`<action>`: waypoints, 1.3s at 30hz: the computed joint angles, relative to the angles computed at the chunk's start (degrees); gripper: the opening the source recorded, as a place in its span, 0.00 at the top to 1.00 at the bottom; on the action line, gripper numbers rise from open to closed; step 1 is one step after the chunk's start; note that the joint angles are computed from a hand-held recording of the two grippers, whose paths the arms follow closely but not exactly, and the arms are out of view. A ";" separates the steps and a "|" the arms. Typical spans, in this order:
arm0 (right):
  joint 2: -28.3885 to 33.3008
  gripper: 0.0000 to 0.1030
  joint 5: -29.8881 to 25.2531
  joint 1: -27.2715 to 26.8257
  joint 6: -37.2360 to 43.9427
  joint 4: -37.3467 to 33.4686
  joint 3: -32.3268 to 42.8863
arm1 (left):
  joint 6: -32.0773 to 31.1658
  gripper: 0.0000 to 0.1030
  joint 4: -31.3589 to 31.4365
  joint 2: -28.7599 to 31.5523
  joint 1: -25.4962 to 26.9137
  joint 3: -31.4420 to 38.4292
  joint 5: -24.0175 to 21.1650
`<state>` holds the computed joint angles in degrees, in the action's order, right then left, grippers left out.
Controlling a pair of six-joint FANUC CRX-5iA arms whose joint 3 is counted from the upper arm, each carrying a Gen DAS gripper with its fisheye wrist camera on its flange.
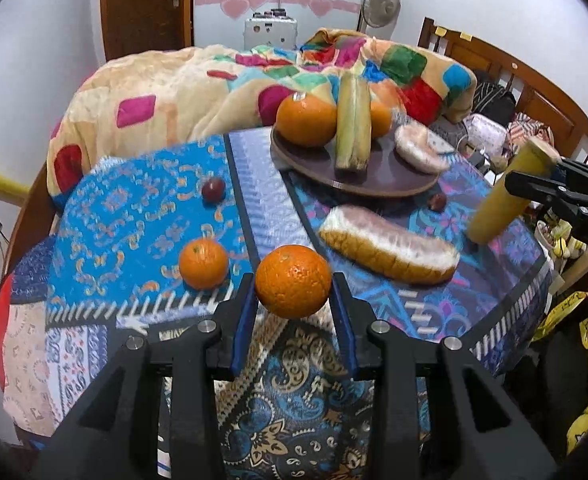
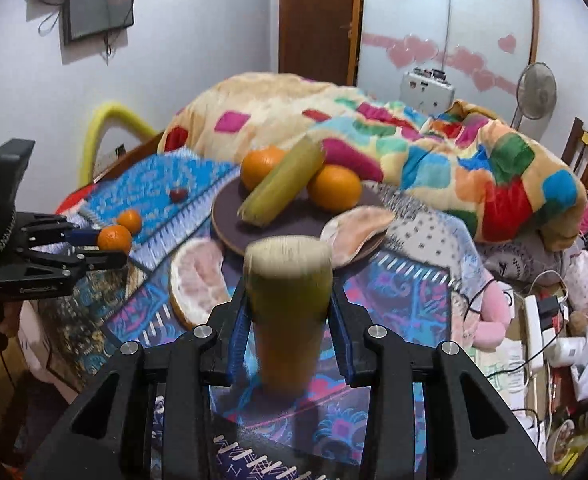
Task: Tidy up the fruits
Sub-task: 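Lift the mandarin with the left tool while the right tool lifts the yellow cob, then set the mandarin on the plate with the left tool while the right tool sets the cob there, opening both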
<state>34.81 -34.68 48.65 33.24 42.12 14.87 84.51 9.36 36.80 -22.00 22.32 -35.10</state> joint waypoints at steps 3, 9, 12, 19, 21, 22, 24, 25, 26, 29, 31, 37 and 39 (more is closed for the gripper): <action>-0.34 0.68 1.45 -0.44 -1.58 1.61 -0.40 | 1.01 0.65 -1.68 -0.14 -0.38 1.49 0.26; -0.23 0.68 4.45 -1.14 -3.59 4.06 -0.28 | 1.05 0.65 -2.07 0.83 -0.98 4.77 0.34; 0.68 0.68 4.85 -1.06 -2.43 3.90 0.96 | 1.28 0.65 -2.42 2.24 -1.36 7.17 -0.27; 2.90 0.68 5.87 -1.39 0.99 1.71 4.62 | 1.86 0.65 -3.88 6.25 -2.09 13.73 -2.87; 3.86 0.68 5.81 -1.63 2.67 0.35 6.39 | 1.64 0.65 -3.33 7.74 -1.99 15.89 -3.73; 4.11 0.68 5.56 -1.62 3.52 -0.42 7.01 | 1.52 0.65 -3.16 8.02 -1.91 16.18 -3.82; 5.70 0.68 3.92 -1.73 6.53 -3.42 10.14 | 2.00 0.65 -3.52 9.46 -1.88 18.39 -4.71; 6.67 0.68 2.78 -1.83 8.48 -5.34 12.08 | 2.13 0.65 -3.51 10.21 -1.82 19.58 -5.31; 7.27 0.68 2.17 -1.89 9.29 -6.23 13.19 | 2.29 0.65 -3.45 10.97 -1.74 20.73 -5.92; 10.27 0.68 -0.46 -2.43 13.17 -10.55 18.54 | 2.98 0.65 -3.79 13.77 -1.55 25.37 -8.53; 12.33 0.68 -2.14 -2.77 14.88 -12.45 22.02 | 3.30 0.65 -5.14 15.53 -1.64 28.62 -10.39; 16.42 0.68 -3.53 -4.12 16.65 -15.72 28.59 | 4.15 0.65 -7.26 21.65 -1.78 39.90 -17.11; 17.66 0.67 -4.28 -4.30 17.52 -16.19 30.77 | 4.51 0.65 -8.10 24.34 -1.91 45.05 -19.88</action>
<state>52.46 -38.96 44.35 50.76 25.94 45.64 89.02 1.26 61.14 -23.91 67.37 -54.98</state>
